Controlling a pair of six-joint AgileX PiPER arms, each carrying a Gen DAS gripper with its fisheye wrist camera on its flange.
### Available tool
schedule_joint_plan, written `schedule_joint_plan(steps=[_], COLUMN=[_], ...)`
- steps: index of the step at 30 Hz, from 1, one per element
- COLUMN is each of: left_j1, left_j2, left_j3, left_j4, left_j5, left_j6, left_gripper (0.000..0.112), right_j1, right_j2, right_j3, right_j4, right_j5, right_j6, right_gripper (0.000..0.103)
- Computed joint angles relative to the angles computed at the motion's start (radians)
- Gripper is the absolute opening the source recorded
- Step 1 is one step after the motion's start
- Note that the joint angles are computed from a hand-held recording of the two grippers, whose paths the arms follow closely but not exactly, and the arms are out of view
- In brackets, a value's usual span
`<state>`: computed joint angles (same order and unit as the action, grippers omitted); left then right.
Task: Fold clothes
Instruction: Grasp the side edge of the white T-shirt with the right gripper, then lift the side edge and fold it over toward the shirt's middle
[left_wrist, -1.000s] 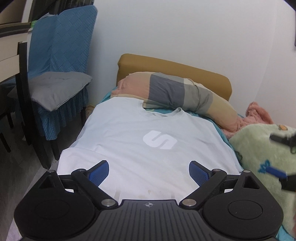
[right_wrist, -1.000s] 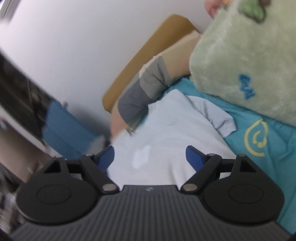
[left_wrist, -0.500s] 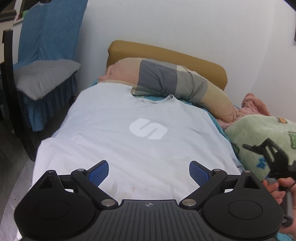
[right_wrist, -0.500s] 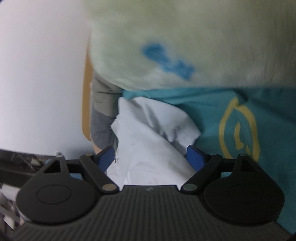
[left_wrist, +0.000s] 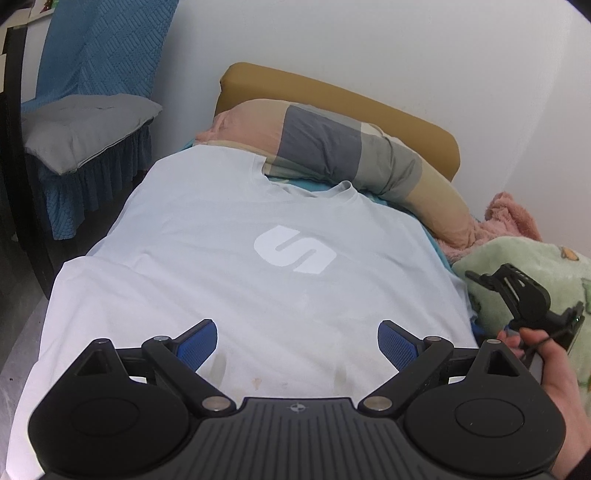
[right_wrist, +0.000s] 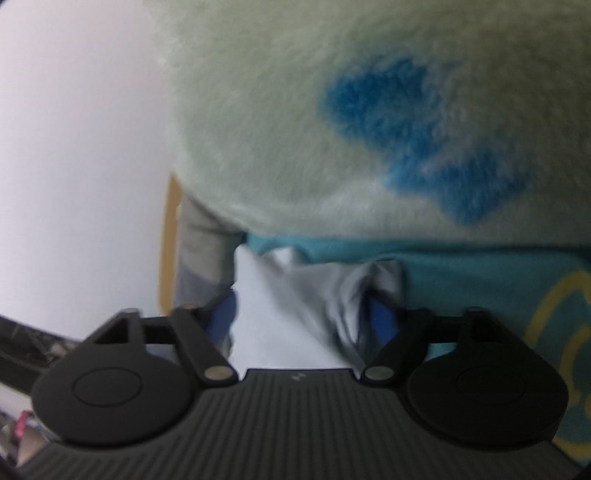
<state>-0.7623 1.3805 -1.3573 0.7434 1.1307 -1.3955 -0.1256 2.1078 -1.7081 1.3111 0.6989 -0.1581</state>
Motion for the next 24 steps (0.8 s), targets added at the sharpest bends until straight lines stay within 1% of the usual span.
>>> schedule_joint_plan(steps=[1, 2, 3, 4, 6, 8, 10, 12, 14, 16, 17, 20, 23, 24], left_j1=[0.004, 0.008, 0.012, 0.016, 0.025, 0.038, 0.049, 0.056, 0.057, 0.054, 0.054, 0.055, 0.055, 0.05], left_j2=[0.004, 0.008, 0.012, 0.015, 0.02, 0.019, 0.014, 0.004, -0.01, -0.023, -0.028, -0.045, -0.051, -0.047], left_j3=[0.001, 0.002, 0.004, 0.005, 0.009, 0.016, 0.023, 0.031, 0.042, 0.053, 0.057, 0.076, 0.092, 0.092], left_j4=[0.001, 0.001, 0.002, 0.005, 0.008, 0.0, -0.009, -0.018, -0.017, -0.01, -0.009, -0.032, -0.09, -0.107], left_j5=[-0.006, -0.011, -0.017, -0.022, -0.035, -0.051, -0.066, -0.082, -0.098, -0.111, -0.118, -0.153, -0.215, -0.232], left_j6=[0.004, 0.008, 0.012, 0.013, 0.016, 0.019, 0.019, 0.016, 0.009, 0.004, 0.004, 0.018, 0.066, 0.087], left_gripper=[0.095, 0.095, 0.095, 0.095, 0.095, 0.095, 0.095, 0.095, 0.095, 0.095, 0.095, 0.095, 0.094, 0.094], right_j1=[0.003, 0.005, 0.006, 0.01, 0.024, 0.04, 0.068, 0.096, 0.107, 0.113, 0.109, 0.071, 0.046, 0.032], right_j2=[0.011, 0.024, 0.038, 0.046, 0.047, 0.044, 0.015, -0.016, -0.007, 0.024, 0.042, 0.095, 0.105, 0.11], right_j3=[-0.016, -0.037, -0.059, -0.082, -0.135, -0.191, -0.251, -0.317, -0.417, -0.542, -0.591, -0.653, -0.62, -0.632], right_j4=[-0.025, -0.064, -0.103, -0.142, -0.219, -0.294, -0.372, -0.479, -0.636, -0.788, -0.823, -0.8, -0.733, -0.708], right_j5=[-0.01, -0.013, -0.014, -0.013, -0.004, 0.006, -0.007, -0.038, -0.031, 0.008, 0.029, 0.081, 0.101, 0.131], right_j6=[0.027, 0.062, 0.097, 0.118, 0.116, 0.099, 0.024, -0.03, 0.022, 0.091, 0.097, 0.063, -0.039, -0.076], right_gripper=[0.048, 0.03, 0.02, 0.013, 0.014, 0.013, 0.012, 0.012, 0.012, 0.012, 0.012, 0.012, 0.014, 0.014])
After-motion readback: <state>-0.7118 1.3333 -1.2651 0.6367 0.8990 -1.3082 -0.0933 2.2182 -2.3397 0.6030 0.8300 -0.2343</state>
